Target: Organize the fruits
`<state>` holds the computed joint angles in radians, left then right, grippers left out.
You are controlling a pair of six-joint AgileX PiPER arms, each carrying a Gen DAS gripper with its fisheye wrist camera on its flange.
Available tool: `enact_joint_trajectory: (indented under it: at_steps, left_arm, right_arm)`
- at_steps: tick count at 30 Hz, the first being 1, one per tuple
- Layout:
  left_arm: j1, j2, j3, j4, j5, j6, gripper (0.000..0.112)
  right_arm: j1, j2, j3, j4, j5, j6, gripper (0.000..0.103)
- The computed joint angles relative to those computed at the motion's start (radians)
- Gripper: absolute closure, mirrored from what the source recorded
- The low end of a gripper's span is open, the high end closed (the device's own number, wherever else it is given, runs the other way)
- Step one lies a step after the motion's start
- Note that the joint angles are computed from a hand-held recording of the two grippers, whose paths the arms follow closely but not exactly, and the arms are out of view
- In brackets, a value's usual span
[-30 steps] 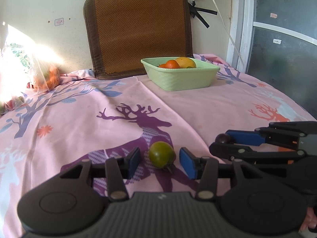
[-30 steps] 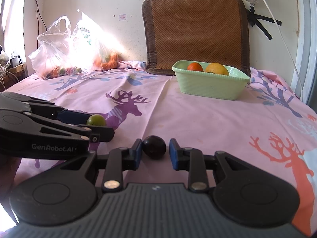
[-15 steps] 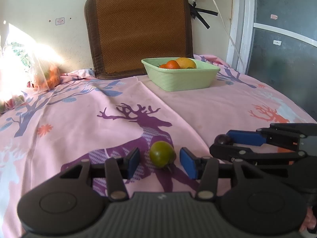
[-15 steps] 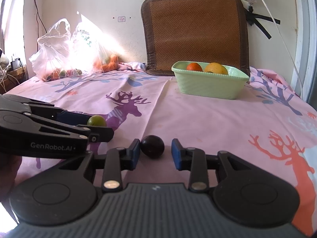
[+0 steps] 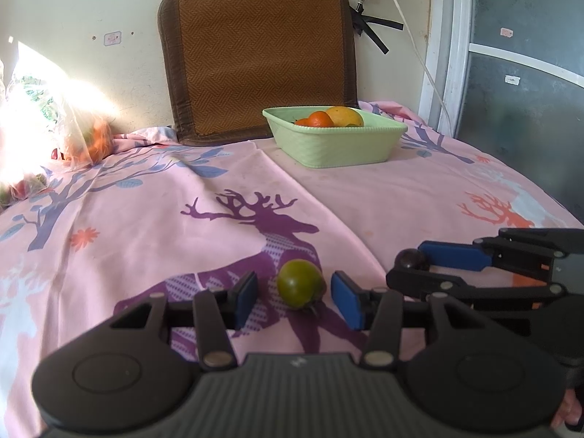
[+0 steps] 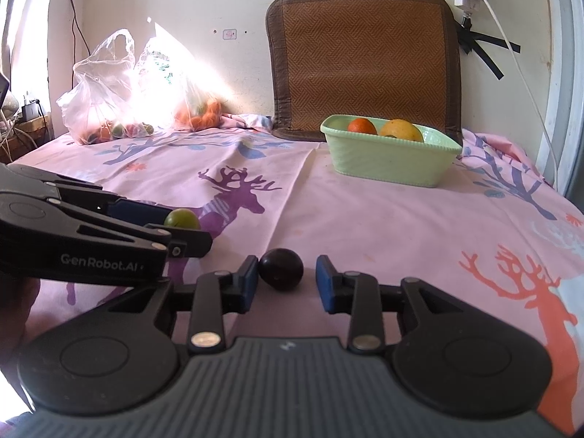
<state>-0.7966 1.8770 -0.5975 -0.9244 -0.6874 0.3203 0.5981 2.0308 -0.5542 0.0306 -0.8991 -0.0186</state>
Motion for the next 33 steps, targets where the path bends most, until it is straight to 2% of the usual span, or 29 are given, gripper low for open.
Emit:
enact_joint_trajectory:
  at_steps: [22,26,27,29,31,33]
  left_arm:
    - [-0.002,0.000,0.002,-0.003,-0.002,0.005,0.068]
    - [0.005,-0.005,0.010,0.026,0.002,-0.014,0.072]
    - [0.008,-0.007,0.014,0.039,0.002,-0.025,0.078]
    - [0.013,-0.010,0.016,0.058,0.006,-0.039,0.085]
    - [0.026,-0.017,0.015,0.089,0.025,-0.049,0.085]
    - [0.064,-0.033,0.012,0.187,0.071,-0.096,0.085]
  right_arm:
    - [0.005,0.004,0.004,0.008,-0.012,-0.012,0.066]
    - [0.013,0.008,0.006,0.016,-0.020,-0.026,0.068]
    - [0.011,0.008,0.006,0.008,-0.022,-0.025,0.074]
    - [0.016,0.009,0.010,0.010,-0.029,-0.033,0.075]
    - [0.019,0.006,0.012,0.014,-0.030,-0.039,0.076]
    - [-0.009,-0.005,0.006,-0.036,-0.008,0.002,0.076]
